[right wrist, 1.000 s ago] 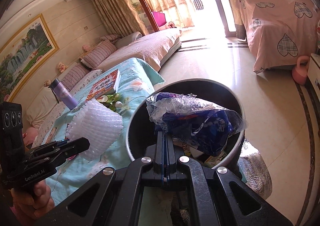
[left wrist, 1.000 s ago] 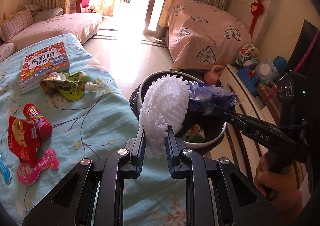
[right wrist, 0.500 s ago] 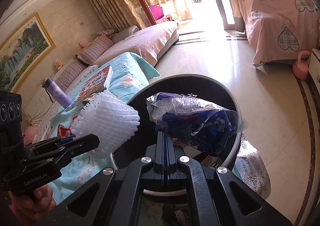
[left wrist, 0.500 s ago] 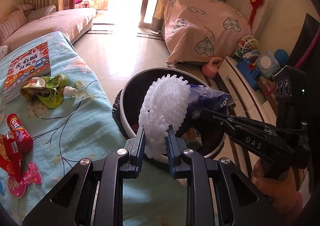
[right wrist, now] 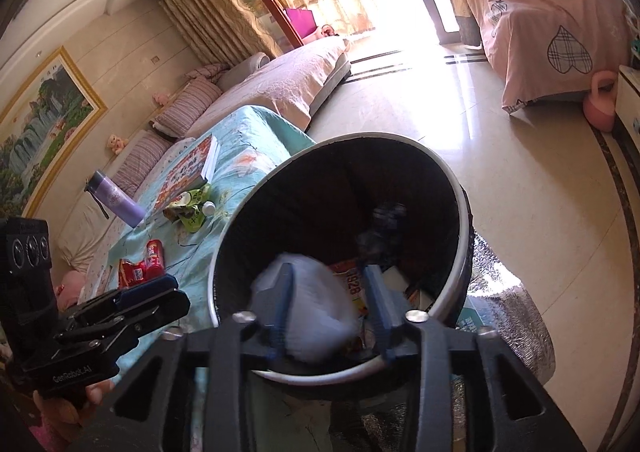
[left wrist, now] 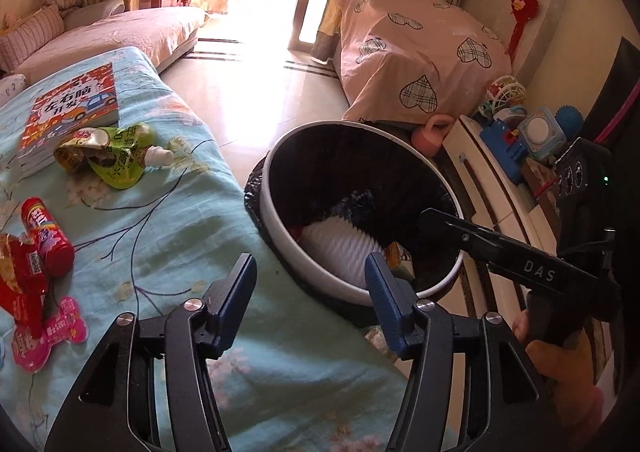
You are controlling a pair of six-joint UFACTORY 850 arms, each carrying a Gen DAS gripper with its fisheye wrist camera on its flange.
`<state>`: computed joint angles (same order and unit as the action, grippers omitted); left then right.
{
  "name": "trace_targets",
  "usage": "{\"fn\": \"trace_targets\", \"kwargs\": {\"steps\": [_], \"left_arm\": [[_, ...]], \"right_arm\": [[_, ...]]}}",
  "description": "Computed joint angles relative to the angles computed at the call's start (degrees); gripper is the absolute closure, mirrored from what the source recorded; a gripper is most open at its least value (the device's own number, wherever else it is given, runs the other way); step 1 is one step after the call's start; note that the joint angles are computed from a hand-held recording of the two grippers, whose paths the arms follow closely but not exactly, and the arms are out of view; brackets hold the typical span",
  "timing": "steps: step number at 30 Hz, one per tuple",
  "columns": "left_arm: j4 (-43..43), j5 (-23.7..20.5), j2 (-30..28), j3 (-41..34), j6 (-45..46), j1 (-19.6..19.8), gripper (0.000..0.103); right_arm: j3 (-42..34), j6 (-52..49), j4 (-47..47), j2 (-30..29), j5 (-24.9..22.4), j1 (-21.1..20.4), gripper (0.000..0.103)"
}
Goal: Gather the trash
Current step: 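Move both open tools away from the bin back over the table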
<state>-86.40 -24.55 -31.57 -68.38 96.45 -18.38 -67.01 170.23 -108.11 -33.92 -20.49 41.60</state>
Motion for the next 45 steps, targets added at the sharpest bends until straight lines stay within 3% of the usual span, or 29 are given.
{"fn": "trace_targets", "kwargs": {"steps": [3, 11, 19, 28, 36, 45], "left_arm": [[-1.3, -0.8, 0.7, 1.5, 0.6, 1.4, 0.04], [-4.8, -2.3, 3.0, 6.0, 3.6, 5.8, 0.04], [-8.5, -2.0, 4.8, 9.8, 7.9, 11.1, 0.04], [-9.8, -2.4, 5.0, 10.9, 8.0, 18.1, 0.04], [-11.2, -2.3, 4.4, 10.6, 8.0, 22.3, 0.04], [-10.8, -0.9, 3.0, 9.3, 5.9, 25.3, 0.04]], "right_arm": [[0.5, 1.0, 0.1, 0.4, -2.3, 1.2, 0.033], [-0.6, 0.5, 2.4, 0.6, -5.8, 4.0, 0.025], [-7.2, -8.9, 8.4, -3.1, -6.5, 7.0, 0.019], [-17.6, -16.0, 11.6, -10.4, -2.0, 8.4, 0.018], [-27.3, -32.2, 22.4, -16.4, 2.3, 9.0, 0.018], [-37.8, -59.3, 44.7, -22.7, 4.6, 9.2, 0.018]]}}
